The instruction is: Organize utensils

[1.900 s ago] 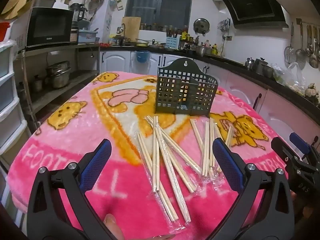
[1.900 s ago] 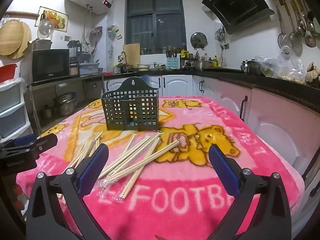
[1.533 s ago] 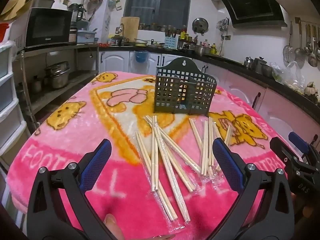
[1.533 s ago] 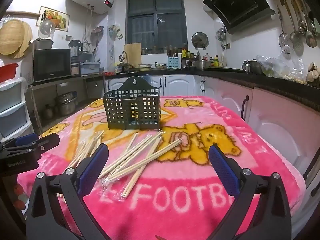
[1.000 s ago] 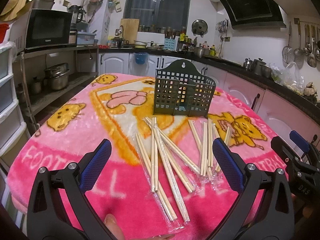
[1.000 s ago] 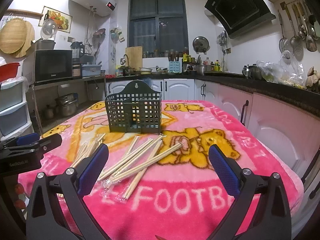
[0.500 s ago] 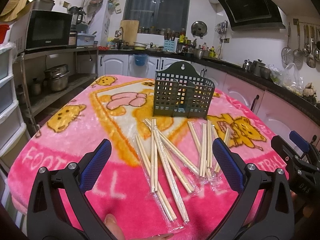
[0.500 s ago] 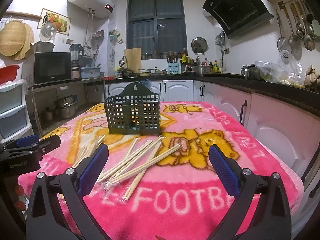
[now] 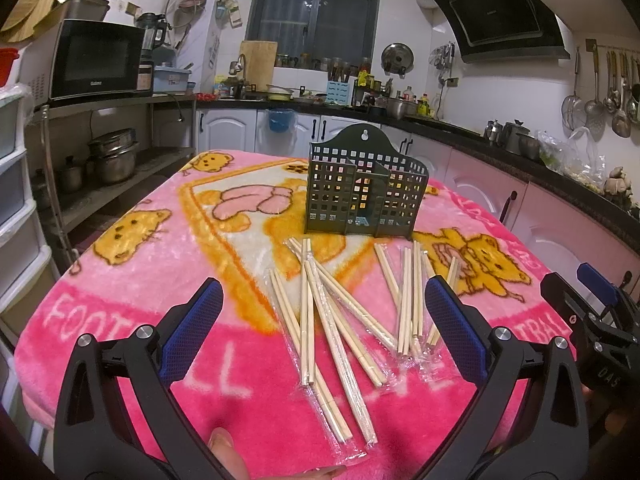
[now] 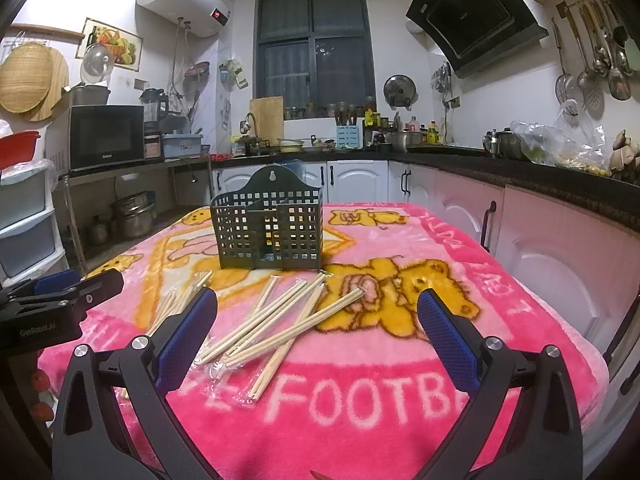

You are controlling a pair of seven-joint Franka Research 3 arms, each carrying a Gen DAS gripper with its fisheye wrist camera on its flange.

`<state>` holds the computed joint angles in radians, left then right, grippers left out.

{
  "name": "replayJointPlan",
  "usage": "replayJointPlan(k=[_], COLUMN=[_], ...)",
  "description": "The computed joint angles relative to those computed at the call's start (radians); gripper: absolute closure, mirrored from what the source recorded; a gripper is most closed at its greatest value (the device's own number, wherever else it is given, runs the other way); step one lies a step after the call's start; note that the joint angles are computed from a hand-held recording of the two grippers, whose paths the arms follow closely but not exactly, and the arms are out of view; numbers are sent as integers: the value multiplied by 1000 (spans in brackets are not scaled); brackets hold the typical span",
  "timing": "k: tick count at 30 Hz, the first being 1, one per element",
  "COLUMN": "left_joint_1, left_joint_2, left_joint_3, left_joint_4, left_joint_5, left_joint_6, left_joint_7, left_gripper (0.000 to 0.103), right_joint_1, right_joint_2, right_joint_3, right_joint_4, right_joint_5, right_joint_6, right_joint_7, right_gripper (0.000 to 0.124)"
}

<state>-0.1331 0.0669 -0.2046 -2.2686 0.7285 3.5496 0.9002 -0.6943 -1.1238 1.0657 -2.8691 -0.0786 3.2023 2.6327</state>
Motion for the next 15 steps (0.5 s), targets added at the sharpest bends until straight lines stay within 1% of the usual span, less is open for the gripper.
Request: replayJointPlan(k=[8,15], left_joint_1=[2,11], left_joint_2=[-4,-5], left_joint_3=[-1,0], left_joint_4=[4,16], left_joint_5=[20,72], left_joint_6=[5,8], left_joint_7=[-22,-76], left_gripper=[9,9], right_joint_1=[0,-1], right_joint_2=[-7,7], right_joint_3=[-1,-4], right_joint_4=[1,3], right_joint_5=[-1,-1], right_joint_6=[-2,7], right_joint_7=[-1,-7], right_gripper=[27,27])
